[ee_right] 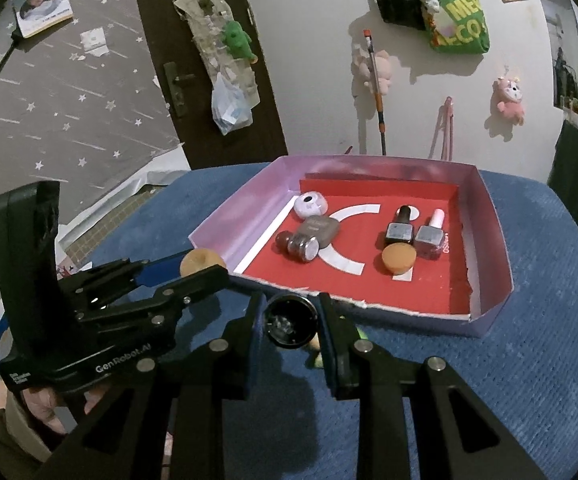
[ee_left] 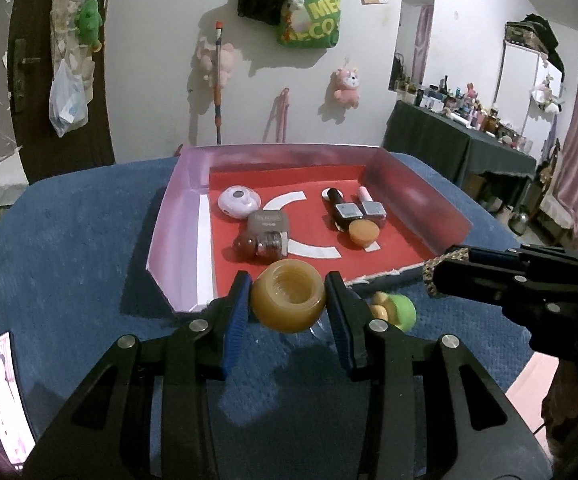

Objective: Organize rigid objects
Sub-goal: 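Carry the tan ring and mesh cup into the red-lined box with both tools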

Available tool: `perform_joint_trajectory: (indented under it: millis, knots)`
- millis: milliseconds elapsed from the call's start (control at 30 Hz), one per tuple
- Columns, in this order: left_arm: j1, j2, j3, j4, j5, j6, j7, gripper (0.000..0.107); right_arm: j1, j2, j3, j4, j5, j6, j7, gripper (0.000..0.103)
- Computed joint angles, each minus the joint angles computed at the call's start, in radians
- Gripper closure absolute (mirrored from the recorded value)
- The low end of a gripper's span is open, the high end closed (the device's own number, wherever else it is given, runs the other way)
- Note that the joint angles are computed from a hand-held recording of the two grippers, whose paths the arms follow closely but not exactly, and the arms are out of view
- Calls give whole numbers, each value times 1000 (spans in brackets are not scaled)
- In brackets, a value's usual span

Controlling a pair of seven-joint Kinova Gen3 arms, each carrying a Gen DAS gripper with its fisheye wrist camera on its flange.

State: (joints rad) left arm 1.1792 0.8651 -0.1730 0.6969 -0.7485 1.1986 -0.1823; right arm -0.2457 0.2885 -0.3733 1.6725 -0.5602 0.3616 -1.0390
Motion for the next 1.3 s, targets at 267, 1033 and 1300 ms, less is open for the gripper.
perform_joint_trajectory:
  millis: [267,1033,1300]
  knots:
    - [-31,5,10,-27,18,-11,-49,72,-2,40,30,-72,17,43,-35,76]
    - [-148,51,45,-119,177,-27,-177,72,-96,175,158,-268,263,153,-306,76]
    - [-188,80,57,-171,251,-20,-245,72,-118,235,179,-349,332,232,-376,76]
